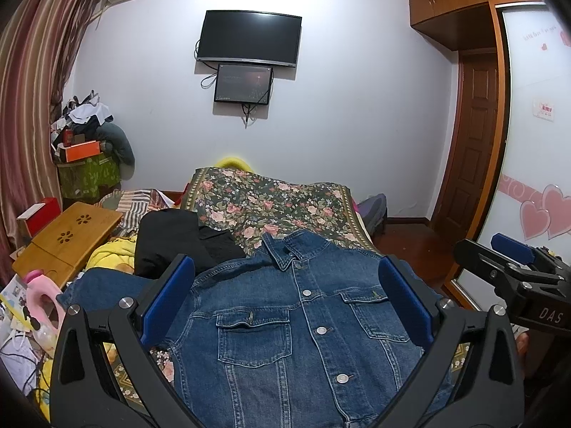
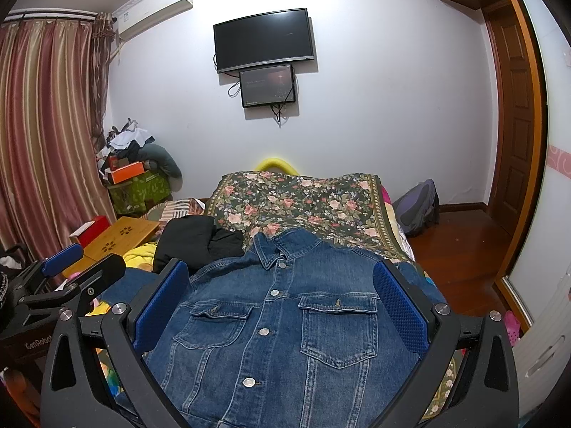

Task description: Fold large clothes

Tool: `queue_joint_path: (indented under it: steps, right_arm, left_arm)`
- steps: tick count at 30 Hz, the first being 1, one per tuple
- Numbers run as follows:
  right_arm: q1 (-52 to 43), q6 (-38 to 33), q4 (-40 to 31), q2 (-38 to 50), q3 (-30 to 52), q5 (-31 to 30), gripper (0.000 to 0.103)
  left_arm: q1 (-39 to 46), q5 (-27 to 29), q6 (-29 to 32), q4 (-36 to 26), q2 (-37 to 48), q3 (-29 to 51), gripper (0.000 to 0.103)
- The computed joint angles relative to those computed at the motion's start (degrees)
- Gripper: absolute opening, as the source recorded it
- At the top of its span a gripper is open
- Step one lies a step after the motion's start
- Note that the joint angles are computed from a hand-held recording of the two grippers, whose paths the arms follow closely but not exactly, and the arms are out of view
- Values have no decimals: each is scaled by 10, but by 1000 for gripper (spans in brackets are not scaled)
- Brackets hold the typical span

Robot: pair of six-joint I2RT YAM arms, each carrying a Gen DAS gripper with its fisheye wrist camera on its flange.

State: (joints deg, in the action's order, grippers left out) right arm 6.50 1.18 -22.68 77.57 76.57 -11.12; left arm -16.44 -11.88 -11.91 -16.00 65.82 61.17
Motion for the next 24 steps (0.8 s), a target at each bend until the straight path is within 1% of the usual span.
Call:
queue_joint_path:
  steps: [17,24]
  right_arm:
    - [-4,-3,-5,1,3,-2,103]
    - [-3,-6,-6,8,2,6,103]
  left_arm:
    - [2,-1,-3,2,4,0,103]
    - [19,19,-8,9,17,-1,103]
